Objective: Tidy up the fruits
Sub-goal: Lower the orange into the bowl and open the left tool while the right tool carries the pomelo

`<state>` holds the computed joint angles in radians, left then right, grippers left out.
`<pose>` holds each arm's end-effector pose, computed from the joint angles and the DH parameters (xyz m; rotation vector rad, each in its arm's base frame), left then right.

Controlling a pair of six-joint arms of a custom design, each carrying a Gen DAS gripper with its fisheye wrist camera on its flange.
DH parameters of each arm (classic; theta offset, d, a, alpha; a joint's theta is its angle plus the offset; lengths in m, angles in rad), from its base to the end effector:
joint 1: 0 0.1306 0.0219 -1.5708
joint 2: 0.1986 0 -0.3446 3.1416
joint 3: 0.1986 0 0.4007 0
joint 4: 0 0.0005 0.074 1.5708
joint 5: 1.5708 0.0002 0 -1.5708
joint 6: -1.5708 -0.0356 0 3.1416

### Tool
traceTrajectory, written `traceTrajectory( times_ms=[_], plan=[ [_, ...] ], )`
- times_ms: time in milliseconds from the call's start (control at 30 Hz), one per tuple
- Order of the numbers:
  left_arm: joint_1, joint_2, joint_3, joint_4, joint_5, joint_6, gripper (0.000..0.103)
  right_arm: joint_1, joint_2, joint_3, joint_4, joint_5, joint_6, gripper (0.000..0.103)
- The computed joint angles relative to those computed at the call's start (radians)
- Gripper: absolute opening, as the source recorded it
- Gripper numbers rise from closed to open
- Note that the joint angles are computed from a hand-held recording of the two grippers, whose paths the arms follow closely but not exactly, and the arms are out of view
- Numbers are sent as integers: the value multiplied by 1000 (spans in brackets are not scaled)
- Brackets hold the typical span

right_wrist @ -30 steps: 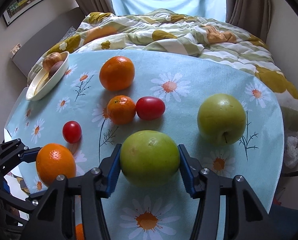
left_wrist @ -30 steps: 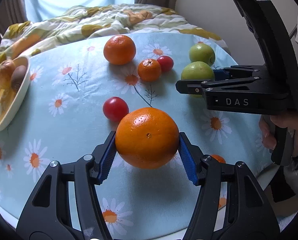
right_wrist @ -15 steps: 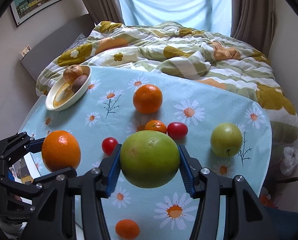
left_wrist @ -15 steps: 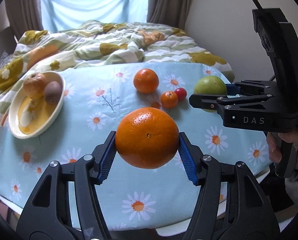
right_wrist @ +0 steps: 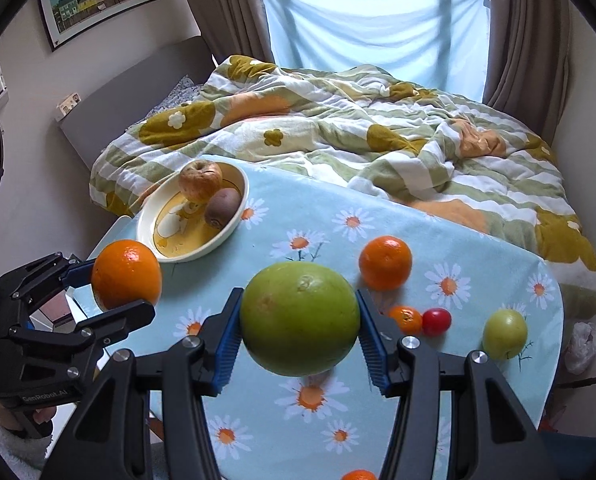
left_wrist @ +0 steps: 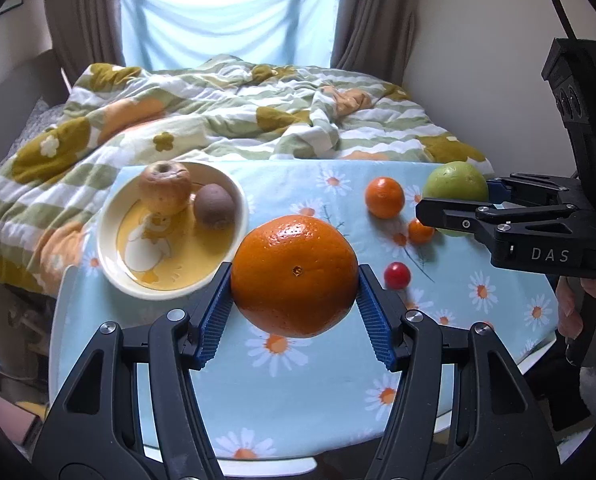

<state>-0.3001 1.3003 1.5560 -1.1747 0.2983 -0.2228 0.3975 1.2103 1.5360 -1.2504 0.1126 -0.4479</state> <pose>0.4268 -0.1436 0.4897 0.7607 2.3569 -0.4037 0.3813 0.1552 0.5115 0.1102 2.4976 0.2148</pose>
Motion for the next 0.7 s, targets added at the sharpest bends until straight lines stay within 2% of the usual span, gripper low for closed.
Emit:
traceTrajectory(
  times_ms=[333,700],
  plan=[
    [155,173,190,-67,86,-143,66,72,211,213,-10,42,-86,50],
    [233,428,429,-137,125,-267,66,97,406,393,-35,72,-162,50]
  ],
)
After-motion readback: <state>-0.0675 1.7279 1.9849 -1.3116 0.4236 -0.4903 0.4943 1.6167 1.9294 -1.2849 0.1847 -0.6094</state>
